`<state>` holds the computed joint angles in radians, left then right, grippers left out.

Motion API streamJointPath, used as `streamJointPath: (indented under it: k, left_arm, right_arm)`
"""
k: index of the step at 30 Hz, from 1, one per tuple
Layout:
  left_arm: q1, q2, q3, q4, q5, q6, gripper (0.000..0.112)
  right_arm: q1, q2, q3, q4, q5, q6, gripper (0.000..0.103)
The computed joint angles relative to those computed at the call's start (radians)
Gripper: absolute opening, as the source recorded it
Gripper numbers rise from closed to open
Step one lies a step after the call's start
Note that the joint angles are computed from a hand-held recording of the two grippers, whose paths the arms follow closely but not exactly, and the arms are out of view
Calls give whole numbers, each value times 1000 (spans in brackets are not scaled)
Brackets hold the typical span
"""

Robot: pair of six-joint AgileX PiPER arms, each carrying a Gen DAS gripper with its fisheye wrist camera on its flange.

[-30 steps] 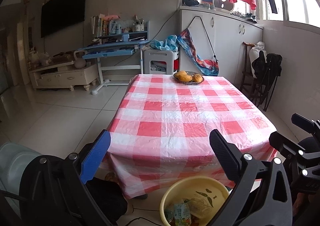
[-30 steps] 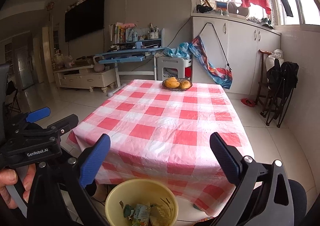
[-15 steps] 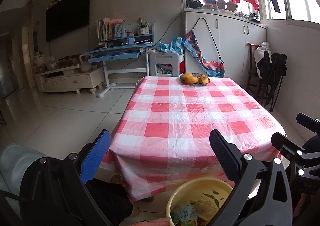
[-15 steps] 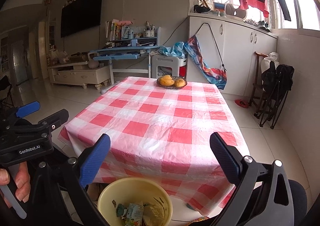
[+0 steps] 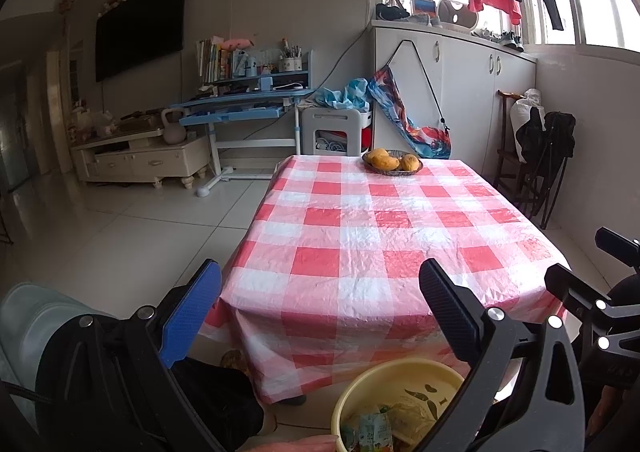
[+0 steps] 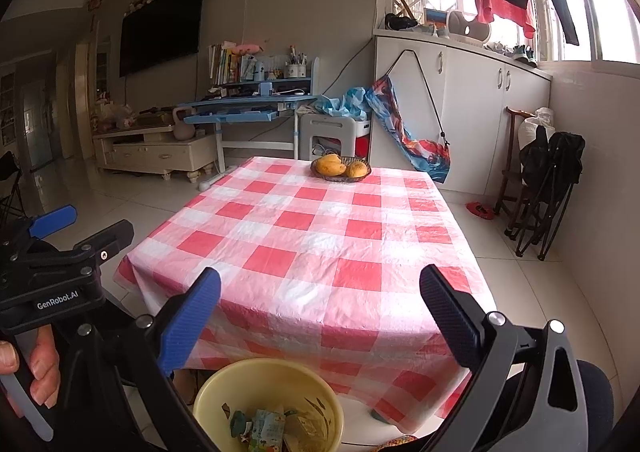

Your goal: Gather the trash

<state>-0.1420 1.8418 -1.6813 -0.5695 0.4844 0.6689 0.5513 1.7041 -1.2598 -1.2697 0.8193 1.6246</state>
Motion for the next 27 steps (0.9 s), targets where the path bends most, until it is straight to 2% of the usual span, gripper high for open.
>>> streamJointPath:
  k: [27]
  left_arm:
    - [0, -11, 14, -35, -9, 27, 96]
  right_arm:
    - [5, 1, -2, -9, 13, 7, 95]
